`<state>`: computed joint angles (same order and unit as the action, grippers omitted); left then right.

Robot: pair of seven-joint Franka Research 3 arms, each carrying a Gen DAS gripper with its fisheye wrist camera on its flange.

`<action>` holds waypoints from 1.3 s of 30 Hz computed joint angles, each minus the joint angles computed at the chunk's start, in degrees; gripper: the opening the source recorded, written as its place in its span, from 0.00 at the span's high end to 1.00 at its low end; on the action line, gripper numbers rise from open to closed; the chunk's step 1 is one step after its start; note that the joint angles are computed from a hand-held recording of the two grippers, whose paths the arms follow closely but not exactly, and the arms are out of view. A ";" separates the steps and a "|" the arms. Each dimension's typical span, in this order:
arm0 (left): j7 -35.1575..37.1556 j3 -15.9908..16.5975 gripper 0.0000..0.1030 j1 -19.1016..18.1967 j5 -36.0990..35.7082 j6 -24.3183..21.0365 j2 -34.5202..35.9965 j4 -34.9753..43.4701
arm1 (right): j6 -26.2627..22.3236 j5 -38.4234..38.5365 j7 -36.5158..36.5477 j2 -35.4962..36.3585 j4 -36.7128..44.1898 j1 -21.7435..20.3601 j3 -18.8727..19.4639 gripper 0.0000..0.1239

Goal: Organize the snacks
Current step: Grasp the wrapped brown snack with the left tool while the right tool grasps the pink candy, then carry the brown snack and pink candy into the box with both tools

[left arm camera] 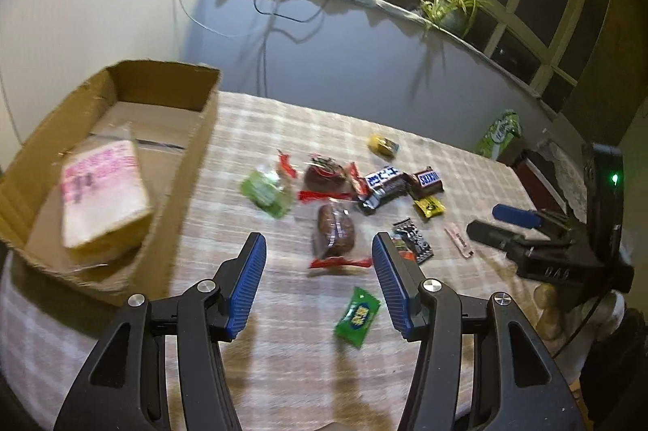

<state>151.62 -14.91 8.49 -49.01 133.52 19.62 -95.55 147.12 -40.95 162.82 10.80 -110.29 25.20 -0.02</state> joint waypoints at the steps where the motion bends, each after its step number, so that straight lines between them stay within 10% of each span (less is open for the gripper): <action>1: -0.38 -0.02 0.48 -0.28 0.39 0.02 0.24 0.15 | -0.26 0.26 -0.36 0.08 -0.18 -0.04 0.06 0.36; 39: -8.09 -4.41 0.70 -2.46 14.27 5.14 6.77 4.28 | 1.14 6.69 -3.67 1.23 -2.78 -0.72 -1.62 0.84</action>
<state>143.53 -19.33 6.04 -34.74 138.67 26.39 -91.27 148.26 -34.26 159.15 12.03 -113.07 24.47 -1.65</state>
